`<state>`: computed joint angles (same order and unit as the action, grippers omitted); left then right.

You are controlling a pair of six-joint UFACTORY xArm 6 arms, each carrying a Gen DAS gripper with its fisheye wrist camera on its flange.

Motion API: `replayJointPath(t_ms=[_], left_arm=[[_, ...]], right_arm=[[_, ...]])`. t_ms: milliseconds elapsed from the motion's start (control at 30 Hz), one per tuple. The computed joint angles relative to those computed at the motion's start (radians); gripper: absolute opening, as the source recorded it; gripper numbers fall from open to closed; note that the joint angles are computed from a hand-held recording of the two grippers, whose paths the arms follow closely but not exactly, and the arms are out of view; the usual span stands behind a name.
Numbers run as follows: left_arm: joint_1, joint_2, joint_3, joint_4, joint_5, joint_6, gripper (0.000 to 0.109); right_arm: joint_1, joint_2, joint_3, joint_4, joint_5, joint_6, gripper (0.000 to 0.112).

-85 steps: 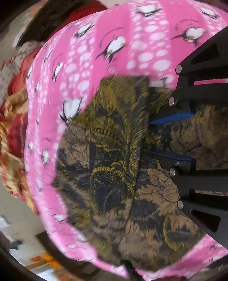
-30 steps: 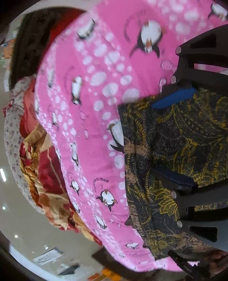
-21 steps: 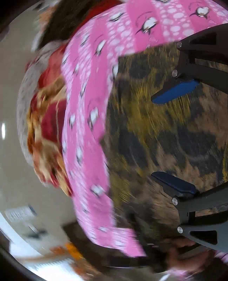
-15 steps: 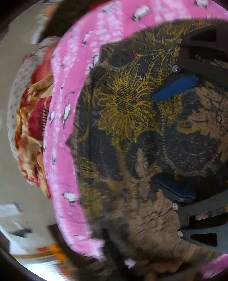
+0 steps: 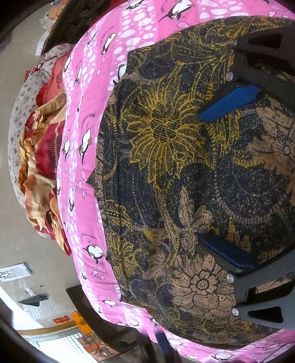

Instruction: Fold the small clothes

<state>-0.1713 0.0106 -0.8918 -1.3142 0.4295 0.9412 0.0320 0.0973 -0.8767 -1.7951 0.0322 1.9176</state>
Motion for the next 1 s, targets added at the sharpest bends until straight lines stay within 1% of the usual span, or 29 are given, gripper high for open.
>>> replayJointPath(t_ms=[33,100,167,200,233,267,300,333,367,433,467,567,633,700,767,800,867,933,967,1000], left_arm=[[0.021,-0.094,0.095,-0.014,0.028,0.028,0.079],[0.044,-0.212,0.220,-0.027,0.071,0.059,0.079],[0.053,-0.305,0.341,-0.033,0.090,0.063,0.079],[0.051,-0.330,0.385,-0.042,0.091,0.056,0.079],[0.049,-0.343,0.417,-0.033,0.097,0.021,0.079],[0.048,-0.336,0.443,-0.047,0.109,0.004,0.078],[0.050,-0.321,0.454,-0.083,0.131,0.028,0.078],[0.034,-0.339,0.474,-0.160,0.111,0.094,0.079],[0.016,-0.351,0.485,-0.207,0.085,0.133,0.079],[0.032,-0.331,0.466,-0.230,0.132,0.140,0.081],[0.058,-0.297,0.438,-0.246,0.181,0.146,0.081],[0.118,-0.202,0.360,-0.304,0.261,0.127,0.081],[0.128,-0.169,0.333,-0.329,0.277,0.118,0.081],[0.102,-0.169,0.326,-0.340,0.257,0.108,0.082],[0.092,-0.167,0.320,-0.293,0.300,0.109,0.082],[0.088,-0.167,0.316,-0.275,0.304,0.108,0.082],[0.108,-0.151,0.299,-0.284,0.312,0.122,0.082],[0.131,-0.133,0.286,-0.364,0.275,0.132,0.081],[0.150,-0.117,0.276,-0.386,0.287,0.127,0.081],[0.152,-0.106,0.264,-0.366,0.296,0.104,0.080]], right_arm=[[0.000,0.000,-0.001,-0.004,-0.001,0.005,0.100],[0.000,-0.003,0.000,-0.028,-0.003,0.030,0.100],[-0.002,-0.002,-0.003,-0.040,-0.009,0.043,0.100],[-0.003,-0.001,-0.004,-0.040,-0.010,0.044,0.100],[-0.003,-0.001,-0.004,-0.037,-0.010,0.041,0.101],[-0.003,-0.001,-0.003,-0.030,-0.009,0.032,0.101],[-0.003,0.000,-0.004,-0.028,-0.008,0.031,0.101],[-0.002,-0.001,-0.003,-0.024,-0.007,0.027,0.101],[-0.003,-0.002,-0.003,-0.024,-0.008,0.027,0.101],[-0.002,-0.001,-0.003,-0.021,-0.007,0.024,0.101],[-0.002,-0.002,-0.002,-0.020,-0.007,0.023,0.101],[-0.003,-0.003,-0.002,-0.027,-0.008,0.030,0.101],[-0.002,-0.001,-0.003,-0.027,-0.007,0.030,0.101],[-0.002,-0.001,-0.001,-0.021,-0.006,0.023,0.101],[-0.002,-0.001,-0.001,-0.016,-0.005,0.018,0.101],[-0.002,-0.001,-0.001,-0.017,-0.005,0.019,0.101],[-0.002,-0.001,-0.001,-0.019,-0.005,0.021,0.101],[-0.001,0.000,-0.002,-0.022,-0.006,0.026,0.101],[-0.001,0.000,-0.002,-0.023,-0.006,0.026,0.101],[-0.001,0.000,-0.002,-0.022,-0.005,0.025,0.101]])
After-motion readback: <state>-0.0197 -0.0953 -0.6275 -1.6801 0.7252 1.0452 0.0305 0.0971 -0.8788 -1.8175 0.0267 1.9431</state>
